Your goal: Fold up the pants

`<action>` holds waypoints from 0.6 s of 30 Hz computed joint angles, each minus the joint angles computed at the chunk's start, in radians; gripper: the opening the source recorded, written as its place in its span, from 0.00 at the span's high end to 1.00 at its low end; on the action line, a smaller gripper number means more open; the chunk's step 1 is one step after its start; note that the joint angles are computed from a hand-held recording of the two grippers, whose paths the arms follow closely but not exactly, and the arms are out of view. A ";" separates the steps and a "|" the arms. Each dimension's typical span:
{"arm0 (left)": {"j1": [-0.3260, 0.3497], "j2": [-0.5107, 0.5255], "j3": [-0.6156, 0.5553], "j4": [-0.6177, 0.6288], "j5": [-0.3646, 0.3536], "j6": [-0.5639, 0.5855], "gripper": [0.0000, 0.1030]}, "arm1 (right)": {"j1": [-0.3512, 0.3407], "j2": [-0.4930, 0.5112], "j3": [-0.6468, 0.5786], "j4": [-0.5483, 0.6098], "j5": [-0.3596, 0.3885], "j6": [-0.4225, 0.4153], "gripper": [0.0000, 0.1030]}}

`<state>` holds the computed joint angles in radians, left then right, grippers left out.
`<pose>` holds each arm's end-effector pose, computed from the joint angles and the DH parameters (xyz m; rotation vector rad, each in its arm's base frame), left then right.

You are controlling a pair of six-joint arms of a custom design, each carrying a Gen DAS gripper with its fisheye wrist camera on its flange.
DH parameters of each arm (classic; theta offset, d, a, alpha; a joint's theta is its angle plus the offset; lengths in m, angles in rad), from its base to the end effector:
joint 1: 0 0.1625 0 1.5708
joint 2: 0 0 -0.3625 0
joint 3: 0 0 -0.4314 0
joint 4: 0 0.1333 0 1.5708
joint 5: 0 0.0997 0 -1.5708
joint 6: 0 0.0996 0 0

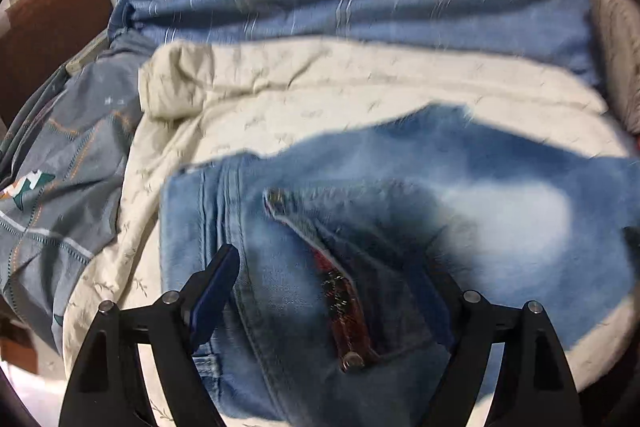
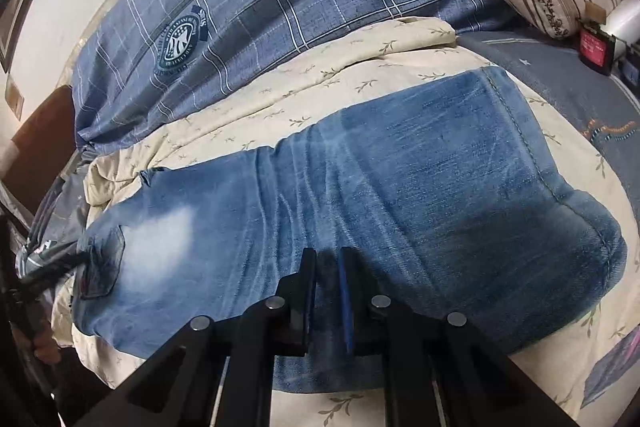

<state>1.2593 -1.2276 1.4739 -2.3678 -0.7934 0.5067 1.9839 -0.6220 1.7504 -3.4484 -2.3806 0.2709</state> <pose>-0.0097 -0.6929 0.3904 0.6608 2.1834 -0.5467 0.2965 -0.5241 0.0015 -0.2281 -2.3724 1.2083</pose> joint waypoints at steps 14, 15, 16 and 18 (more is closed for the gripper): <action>0.026 0.007 0.014 -0.058 0.007 0.044 0.09 | -0.021 -0.027 0.027 -0.026 0.035 0.045 0.88; 0.024 0.000 0.011 -0.041 0.001 0.029 0.09 | -0.021 -0.033 0.037 -0.044 0.039 0.050 0.87; 0.020 -0.013 0.018 -0.048 -0.004 0.022 0.09 | -0.020 -0.039 0.047 -0.066 0.036 0.057 0.87; 0.012 -0.044 0.039 -0.088 -0.020 0.039 0.09 | -0.014 -0.052 0.077 -0.147 0.026 0.062 0.87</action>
<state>1.2714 -1.2717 1.5134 -2.4555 -0.8131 0.5454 1.9695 -0.6740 1.8276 -3.5954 -2.3548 0.3333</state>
